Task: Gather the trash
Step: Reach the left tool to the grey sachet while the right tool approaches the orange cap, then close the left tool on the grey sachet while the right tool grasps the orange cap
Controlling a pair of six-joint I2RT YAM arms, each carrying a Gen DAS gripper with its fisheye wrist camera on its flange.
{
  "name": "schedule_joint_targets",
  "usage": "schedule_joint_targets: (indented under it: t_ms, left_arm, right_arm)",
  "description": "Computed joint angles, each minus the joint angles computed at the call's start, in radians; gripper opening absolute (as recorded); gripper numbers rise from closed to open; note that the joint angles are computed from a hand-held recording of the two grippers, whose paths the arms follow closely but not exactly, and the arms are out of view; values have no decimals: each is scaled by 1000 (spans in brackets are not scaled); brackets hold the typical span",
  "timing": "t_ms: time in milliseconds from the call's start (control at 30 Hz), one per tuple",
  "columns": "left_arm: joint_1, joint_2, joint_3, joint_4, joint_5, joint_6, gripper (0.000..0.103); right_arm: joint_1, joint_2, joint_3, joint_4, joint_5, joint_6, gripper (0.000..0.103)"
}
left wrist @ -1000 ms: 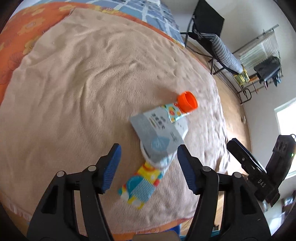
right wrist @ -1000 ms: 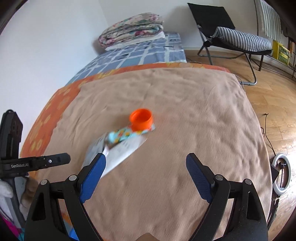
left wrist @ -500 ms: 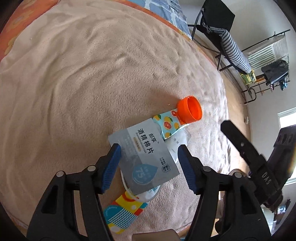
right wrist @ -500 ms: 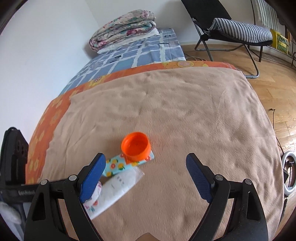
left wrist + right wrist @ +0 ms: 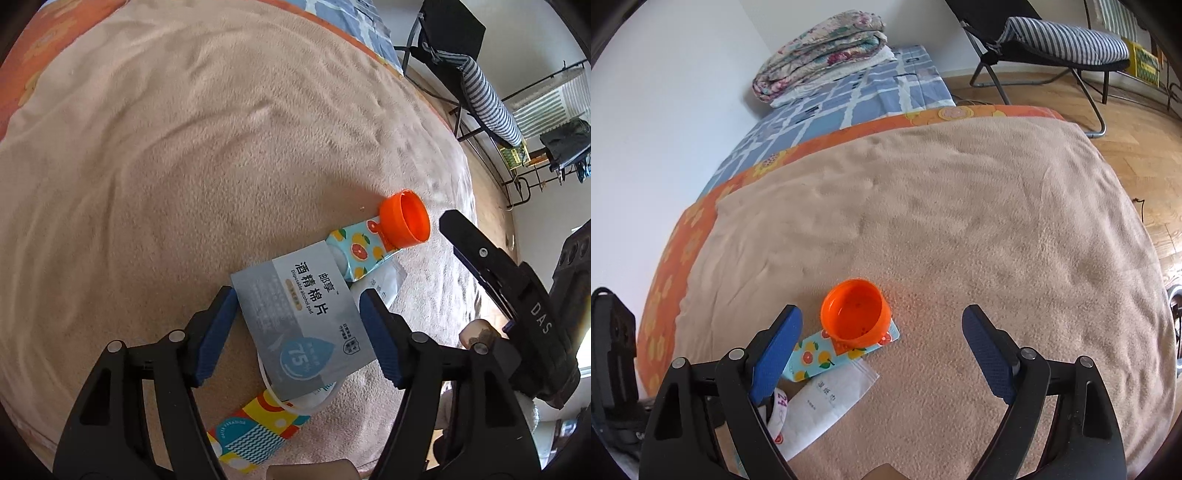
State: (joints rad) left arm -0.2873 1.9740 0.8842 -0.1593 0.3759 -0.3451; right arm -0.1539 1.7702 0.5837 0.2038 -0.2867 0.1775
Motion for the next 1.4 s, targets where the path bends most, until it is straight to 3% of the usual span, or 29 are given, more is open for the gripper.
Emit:
schedule_joint_targets:
  t_ms: [133,333,467,567,700,900,1000,1167,1400]
  left_arm:
    - [9,3,-9,22,54,-39,71]
    - [-11,-13,-28,53,53,-36,70]
    - [-17,-25,-34,59,45,-19,63]
    - [-16,-38,-43,67,40,-5,61]
    - [-13,-45,-43,66,43,3,57]
    - [-64,-48,-20,18,-32,37,57]
    - [-99,-39,-6,5,-86,45,67]
    - [-139,7,36,-21,-152,32,67]
    - [-142,14,38,-1,-153,21,67]
  right_arm:
    - [26,30,23,3,19,13,87]
    - [60,95,55,12,49,28,87]
    - [68,135,75,5,51,38,72]
    - [87,148,81,10,80,33,68]
    - [108,160,88,9,117,16,46]
    - [99,160,82,17,109,15,46]
    - [94,159,83,13,103,18,46]
    - [80,158,85,9,108,21,46]
    - [83,152,81,9,117,28,46]
